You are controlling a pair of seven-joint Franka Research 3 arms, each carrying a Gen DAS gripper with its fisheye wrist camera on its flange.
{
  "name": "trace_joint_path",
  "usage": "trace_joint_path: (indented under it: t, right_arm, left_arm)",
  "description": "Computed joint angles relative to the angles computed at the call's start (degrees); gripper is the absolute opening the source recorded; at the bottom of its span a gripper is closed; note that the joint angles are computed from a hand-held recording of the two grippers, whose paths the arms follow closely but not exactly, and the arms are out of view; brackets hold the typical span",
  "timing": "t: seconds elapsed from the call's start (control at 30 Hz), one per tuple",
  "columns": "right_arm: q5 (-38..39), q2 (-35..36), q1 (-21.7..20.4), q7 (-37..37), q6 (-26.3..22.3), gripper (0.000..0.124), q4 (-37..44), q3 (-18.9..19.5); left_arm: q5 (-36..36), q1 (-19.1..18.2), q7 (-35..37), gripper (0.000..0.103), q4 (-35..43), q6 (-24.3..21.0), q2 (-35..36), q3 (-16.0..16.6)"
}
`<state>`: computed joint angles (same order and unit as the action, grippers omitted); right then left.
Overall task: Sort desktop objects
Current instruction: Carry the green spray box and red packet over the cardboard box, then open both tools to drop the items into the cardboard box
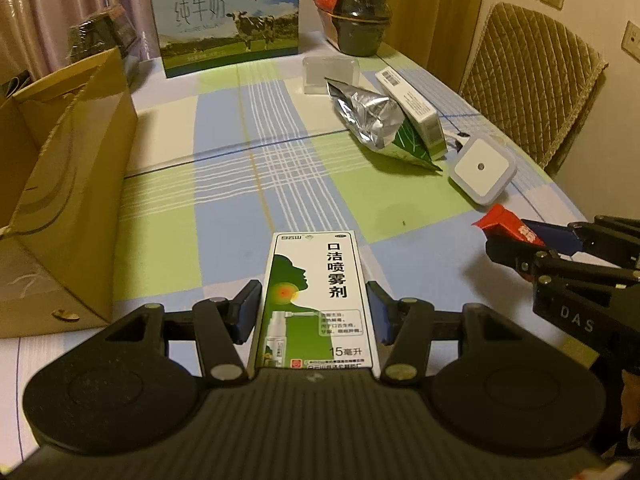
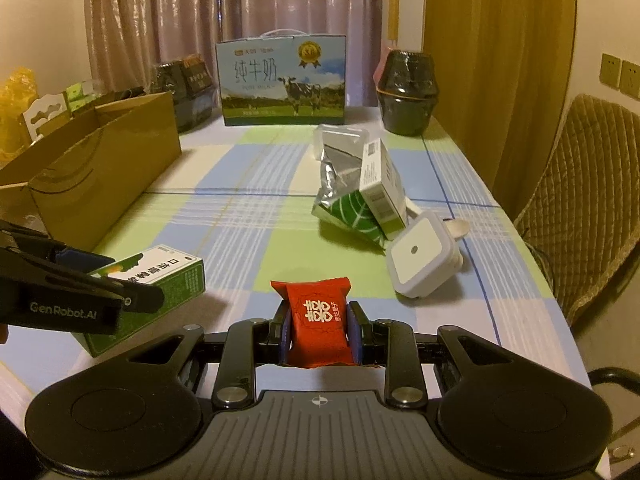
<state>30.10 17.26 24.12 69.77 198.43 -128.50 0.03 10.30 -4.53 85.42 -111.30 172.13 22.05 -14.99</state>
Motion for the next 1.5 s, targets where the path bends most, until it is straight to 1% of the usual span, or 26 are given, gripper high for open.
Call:
trace_joint_path:
  t: [0.17, 0.33, 0.47, 0.53, 0.67, 0.73, 0.83, 0.9, 0.97, 1.07, 1.13, 1.2, 1.23, 1.33, 1.37, 1.4, 1.47, 1.5]
  right_arm:
    - [-2.2, -0.8, -1.5, 1.0, 0.5, 0.025, 1.1, 2.0]
    - [-7.5, -0.3, -4.3, 3.1, 0.6, 0.025, 4.3, 5.4]
    - [-13.3, 1.3, -6.7, 5.5, 0.3, 0.025, 8.5, 8.9]
    - [-16.3, 2.6, -8.3, 7.0, -0.5, 0.025, 11.3, 11.2]
    - [-22.7, 6.4, -13.0, 10.5, -3.0, 0.025, 18.0, 18.2]
    - [-24.1, 9.0, -13.2, 10.9, -4.4, 0.025, 22.2, 20.1]
    - [-24.9, 12.9, -12.5, 10.2, -7.2, 0.025, 28.6, 22.1]
    - [-24.7, 15.7, -11.3, 8.6, -9.5, 0.025, 33.3, 22.4]
    - [-23.8, 18.5, -8.9, 7.1, -11.9, 0.025, 38.0, 21.4]
    - [-22.5, 22.2, -5.6, 5.3, -15.7, 0.025, 44.6, 19.7]
    - [-21.7, 24.8, -3.6, 4.3, -18.3, 0.025, 48.8, 18.3]
    - [-20.9, 26.9, -1.6, 3.5, -20.0, 0.025, 52.2, 16.7]
    - [-20.5, 28.0, -0.6, 3.3, -21.0, 0.025, 54.1, 15.8]
    - [-18.9, 31.2, 1.7, 2.7, -24.0, 0.025, 59.4, 13.7]
    - [-18.3, 31.6, 2.4, 2.7, -24.3, 0.025, 59.8, 12.9]
    - [-17.7, 32.0, 2.9, 2.6, -24.8, 0.025, 60.5, 12.3]
    - [-16.9, 33.1, 3.8, 2.4, -26.0, 0.025, 62.4, 11.3]
    - [-16.7, 33.7, 4.2, 2.3, -26.4, 0.025, 63.2, 10.9]
  left_arm:
    - [-0.9, 1.4, 0.1, 0.051, -1.3, 1.8, -2.2, -0.5]
    - [-0.7, 2.0, -0.8, 0.051, -1.2, 4.0, -4.1, 0.7]
    - [1.2, 1.7, -2.9, 0.051, -1.0, 5.6, -5.8, 3.5]
    - [3.3, 0.6, -5.2, 0.051, -1.0, 6.4, -6.6, 6.4]
    - [6.9, 0.4, -9.1, 0.051, -1.3, 7.7, -8.2, 10.5]
    - [9.4, 0.1, -11.3, 0.051, -0.9, 7.6, -8.6, 12.9]
    - [10.0, 2.9, -11.5, 0.051, 0.0, 7.0, -8.4, 12.5]
    - [11.5, 3.4, -12.4, 0.051, 1.1, 6.6, -7.8, 13.9]
    - [13.1, 3.9, -13.1, 0.051, 2.8, 5.9, -6.6, 15.2]
    - [13.1, 6.6, -11.7, 0.051, 4.9, 5.0, -4.8, 14.3]
    - [11.2, 9.8, -8.9, 0.051, 6.1, 4.8, -3.5, 11.7]
    - [6.9, 14.7, -4.0, 0.051, 7.4, 4.5, -1.7, 6.7]
    - [5.1, 16.3, -2.3, 0.051, 8.0, 4.4, -0.8, 5.1]
    - [3.3, 16.9, 0.4, 0.051, 10.1, 3.7, 1.7, 4.7]
    - [2.8, 17.2, 1.3, 0.051, 10.7, 3.3, 2.4, 4.4]
    - [2.5, 16.8, 1.4, 0.052, 10.9, 3.8, 2.8, 4.9]
    - [3.2, 14.9, 0.2, 0.059, 10.8, 5.2, 3.1, 7.5]
    - [3.2, 14.8, 0.0, 0.06, 10.7, 5.7, 3.2, 7.7]
